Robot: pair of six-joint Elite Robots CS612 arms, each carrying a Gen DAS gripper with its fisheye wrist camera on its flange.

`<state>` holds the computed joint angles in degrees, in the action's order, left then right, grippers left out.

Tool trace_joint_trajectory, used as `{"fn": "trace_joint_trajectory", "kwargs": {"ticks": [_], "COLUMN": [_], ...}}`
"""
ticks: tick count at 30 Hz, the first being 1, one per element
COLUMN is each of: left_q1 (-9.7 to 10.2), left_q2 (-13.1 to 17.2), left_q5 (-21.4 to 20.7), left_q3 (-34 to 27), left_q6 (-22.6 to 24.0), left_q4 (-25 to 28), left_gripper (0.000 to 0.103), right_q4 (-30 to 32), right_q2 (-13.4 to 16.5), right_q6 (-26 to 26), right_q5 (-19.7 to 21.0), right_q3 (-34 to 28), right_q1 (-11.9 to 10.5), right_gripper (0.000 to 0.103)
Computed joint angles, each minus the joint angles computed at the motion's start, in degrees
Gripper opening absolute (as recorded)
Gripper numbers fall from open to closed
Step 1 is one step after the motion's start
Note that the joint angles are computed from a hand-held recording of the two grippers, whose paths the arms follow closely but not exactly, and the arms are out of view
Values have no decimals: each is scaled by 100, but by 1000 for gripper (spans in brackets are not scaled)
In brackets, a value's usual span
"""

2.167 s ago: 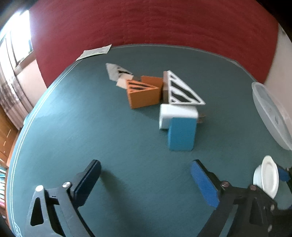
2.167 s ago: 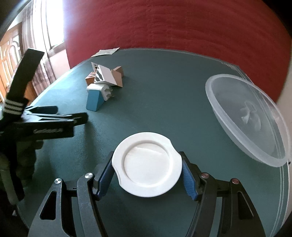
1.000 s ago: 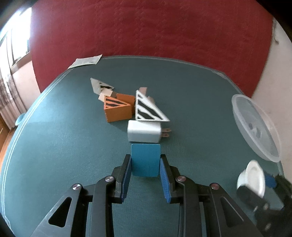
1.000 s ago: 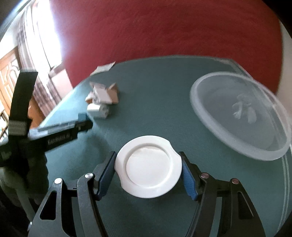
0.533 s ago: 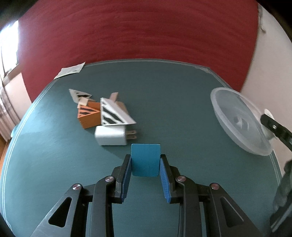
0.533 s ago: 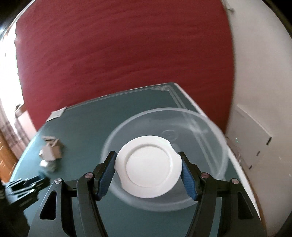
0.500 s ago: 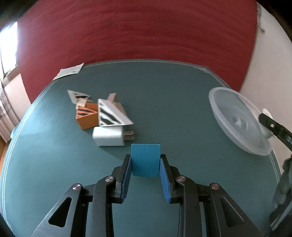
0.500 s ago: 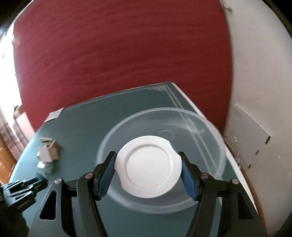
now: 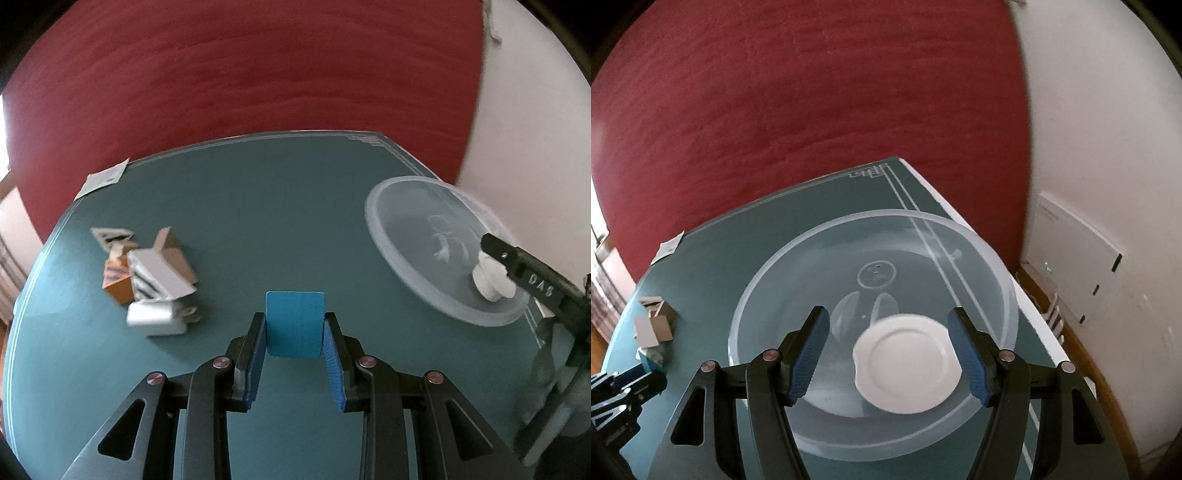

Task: Organize rigid objects
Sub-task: 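Carry the white plate into the clear bowl with the right gripper while the left drops the blue block there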

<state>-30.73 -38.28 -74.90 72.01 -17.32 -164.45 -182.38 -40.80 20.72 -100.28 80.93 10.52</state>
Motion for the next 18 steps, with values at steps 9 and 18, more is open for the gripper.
{"fn": "trace_joint_trajectory", "kwargs": {"ticks": [9,18], "left_q1": [-101,-182], "left_q2": [197,417], "left_q5": [-220,-295], "left_q3": [-483,-924], "left_q6": [304,670], "left_q4": [-2,76], "left_gripper": [32,32], "right_q4": [-86,-156], "right_q2": [7,-18], "right_q6": [142,402], "right_q5": [-224,-485], "right_q3": [50,104], "right_q1": [4,-19], "right_gripper": [68,68]}}
